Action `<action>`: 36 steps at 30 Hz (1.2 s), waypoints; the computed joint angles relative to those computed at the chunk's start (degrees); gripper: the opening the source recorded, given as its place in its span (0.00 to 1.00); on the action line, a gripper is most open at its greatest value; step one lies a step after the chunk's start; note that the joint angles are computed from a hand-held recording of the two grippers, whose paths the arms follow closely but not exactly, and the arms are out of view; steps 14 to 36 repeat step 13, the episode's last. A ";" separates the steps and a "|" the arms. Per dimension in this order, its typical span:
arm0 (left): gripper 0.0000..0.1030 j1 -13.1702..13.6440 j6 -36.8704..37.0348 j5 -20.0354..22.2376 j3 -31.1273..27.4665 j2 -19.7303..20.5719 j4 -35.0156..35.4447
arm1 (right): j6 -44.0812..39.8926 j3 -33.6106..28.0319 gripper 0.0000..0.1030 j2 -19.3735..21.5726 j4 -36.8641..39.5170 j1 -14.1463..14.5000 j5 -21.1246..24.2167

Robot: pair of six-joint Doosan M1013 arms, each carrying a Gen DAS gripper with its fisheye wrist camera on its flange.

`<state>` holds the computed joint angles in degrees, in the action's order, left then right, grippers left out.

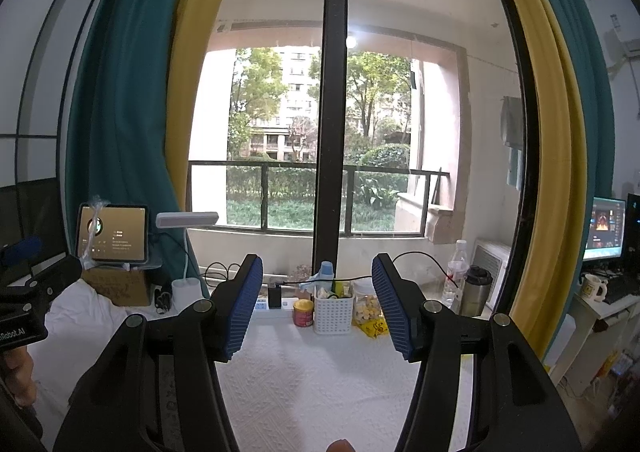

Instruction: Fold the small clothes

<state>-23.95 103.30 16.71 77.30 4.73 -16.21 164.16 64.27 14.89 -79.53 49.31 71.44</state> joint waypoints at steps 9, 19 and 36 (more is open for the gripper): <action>0.99 -0.07 0.24 0.03 -0.03 0.06 -0.08 | 0.47 0.42 0.58 -0.12 0.19 -0.25 0.00; 0.99 -0.09 0.13 0.16 -0.14 0.16 0.06 | 0.40 0.50 0.58 -0.14 0.41 -0.29 -0.06; 0.99 -0.09 0.13 0.16 -0.14 0.16 0.06 | 0.40 0.50 0.58 -0.14 0.41 -0.29 -0.06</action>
